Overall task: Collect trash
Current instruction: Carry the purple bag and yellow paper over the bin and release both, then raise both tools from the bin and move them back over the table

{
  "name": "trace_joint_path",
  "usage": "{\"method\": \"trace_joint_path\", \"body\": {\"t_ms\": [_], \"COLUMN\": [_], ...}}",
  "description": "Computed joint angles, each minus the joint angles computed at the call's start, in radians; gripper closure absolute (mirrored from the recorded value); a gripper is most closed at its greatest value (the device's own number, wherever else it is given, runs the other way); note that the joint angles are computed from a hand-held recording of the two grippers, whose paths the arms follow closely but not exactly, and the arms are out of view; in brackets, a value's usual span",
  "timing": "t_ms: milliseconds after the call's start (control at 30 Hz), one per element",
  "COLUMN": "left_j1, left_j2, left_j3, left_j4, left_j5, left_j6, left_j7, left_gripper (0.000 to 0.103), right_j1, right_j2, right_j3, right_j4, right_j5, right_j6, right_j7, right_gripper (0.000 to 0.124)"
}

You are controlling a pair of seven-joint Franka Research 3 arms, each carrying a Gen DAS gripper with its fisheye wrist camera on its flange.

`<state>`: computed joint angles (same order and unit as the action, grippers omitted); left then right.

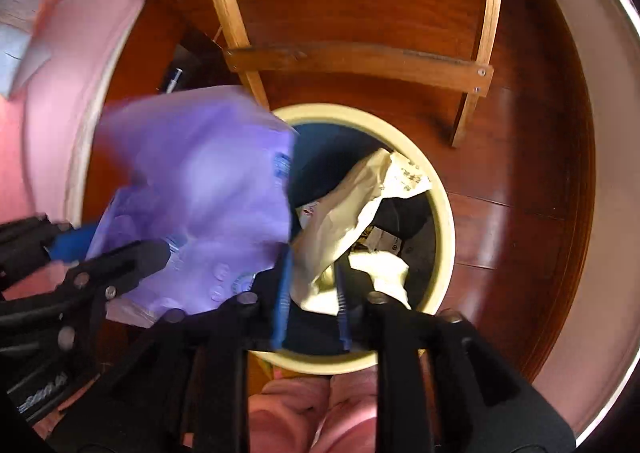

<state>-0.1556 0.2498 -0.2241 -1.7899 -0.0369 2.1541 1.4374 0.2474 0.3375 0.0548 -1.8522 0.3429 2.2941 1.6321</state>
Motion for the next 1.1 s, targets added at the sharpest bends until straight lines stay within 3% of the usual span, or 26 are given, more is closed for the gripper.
{"method": "trace_joint_path", "body": {"t_ms": [67,100,267,500,833,1100], "left_j1": [0.002,0.007,0.012,0.011,-0.003,-0.020], "left_j2": [0.009,0.010,-0.025,-0.075,-0.119,-0.039], "left_j3": [0.002,0.006,0.007,0.016,0.022,0.022], "left_j4": [0.004,0.001,-0.024,0.039,0.244,0.655], "left_j5": [-0.005,-0.002,0.011,0.027,0.062,0.090], "left_j6": [0.000,0.009,0.027,-0.030,-0.251,-0.550], "left_j7": [-0.011,-0.007,0.003,-0.031,-0.057,-0.036], "left_gripper": [0.032,0.030,0.024,0.024,0.024,0.024], "right_j1": [-0.005,-0.006,0.004,0.021,0.004,-0.010], "right_j2": [0.004,0.003,-0.029,-0.130,-0.220,-0.267], "right_j3": [0.000,-0.002,-0.009,-0.021,-0.022,-0.017], "right_j4": [-0.020,-0.026,-0.058,-0.037,0.067,0.282], "right_j5": [0.013,0.013,-0.010,-0.095,-0.160,-0.167], "right_j6": [0.021,0.030,0.061,-0.011,-0.179,-0.368], "right_j7": [-0.004,-0.005,0.021,0.144,0.225,0.228], "right_gripper": [0.069,0.068,0.068,0.068,0.068,0.068]}}
